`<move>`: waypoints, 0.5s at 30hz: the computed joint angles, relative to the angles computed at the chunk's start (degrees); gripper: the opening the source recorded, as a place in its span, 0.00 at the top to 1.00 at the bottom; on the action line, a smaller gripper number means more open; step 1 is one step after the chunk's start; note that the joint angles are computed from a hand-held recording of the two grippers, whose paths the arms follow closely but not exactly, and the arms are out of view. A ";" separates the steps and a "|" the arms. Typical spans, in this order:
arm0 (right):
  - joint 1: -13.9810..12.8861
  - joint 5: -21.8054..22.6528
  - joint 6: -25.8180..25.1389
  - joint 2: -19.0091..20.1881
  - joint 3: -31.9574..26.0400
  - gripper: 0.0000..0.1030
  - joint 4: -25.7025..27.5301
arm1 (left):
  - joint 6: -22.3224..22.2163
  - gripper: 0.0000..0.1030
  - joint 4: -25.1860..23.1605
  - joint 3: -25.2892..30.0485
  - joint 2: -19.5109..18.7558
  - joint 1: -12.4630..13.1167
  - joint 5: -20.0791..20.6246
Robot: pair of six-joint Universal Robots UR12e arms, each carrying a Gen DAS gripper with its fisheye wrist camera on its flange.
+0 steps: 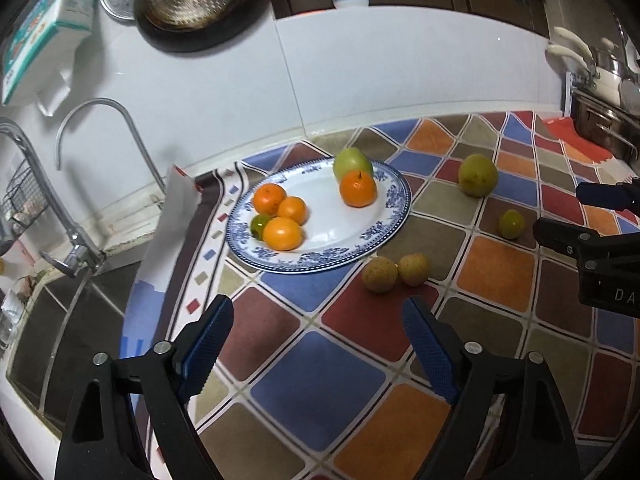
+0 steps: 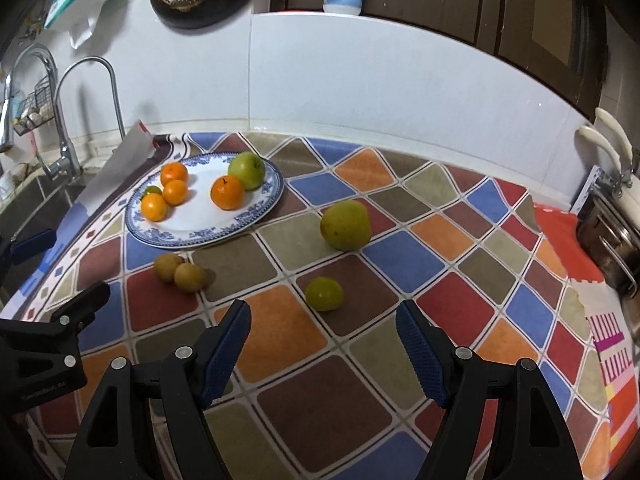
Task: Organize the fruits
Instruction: 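Withdraw both tools from the plate toward the loose fruits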
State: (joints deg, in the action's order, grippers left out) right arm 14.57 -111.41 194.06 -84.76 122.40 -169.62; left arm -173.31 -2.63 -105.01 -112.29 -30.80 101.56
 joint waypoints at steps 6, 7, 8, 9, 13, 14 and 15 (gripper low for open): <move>-1.25 1.13 0.36 1.23 -0.75 0.27 1.72 | 0.72 0.31 -2.64 1.88 -1.51 0.63 -3.87; -1.39 1.35 0.38 1.38 -0.83 0.27 1.84 | 0.82 0.32 -3.03 2.18 -1.72 0.76 -4.50; -1.63 1.73 0.41 1.57 -0.93 0.27 2.05 | 0.89 0.33 -3.43 2.51 -1.97 0.82 -4.96; -1.76 1.94 0.49 1.71 -0.98 0.27 2.11 | 0.86 0.37 -3.94 2.84 -2.17 0.88 -5.42; -2.38 3.00 0.51 2.21 -1.22 0.31 1.94 | 0.59 0.45 -5.25 3.84 -2.78 1.19 -7.35; -2.49 3.26 0.45 2.34 -1.31 0.31 1.84 | 0.47 0.46 -5.62 4.12 -2.93 1.26 -7.71; -2.63 3.62 0.42 2.49 -1.39 0.32 1.75 | 0.31 0.47 -6.06 4.36 -3.04 1.37 -8.27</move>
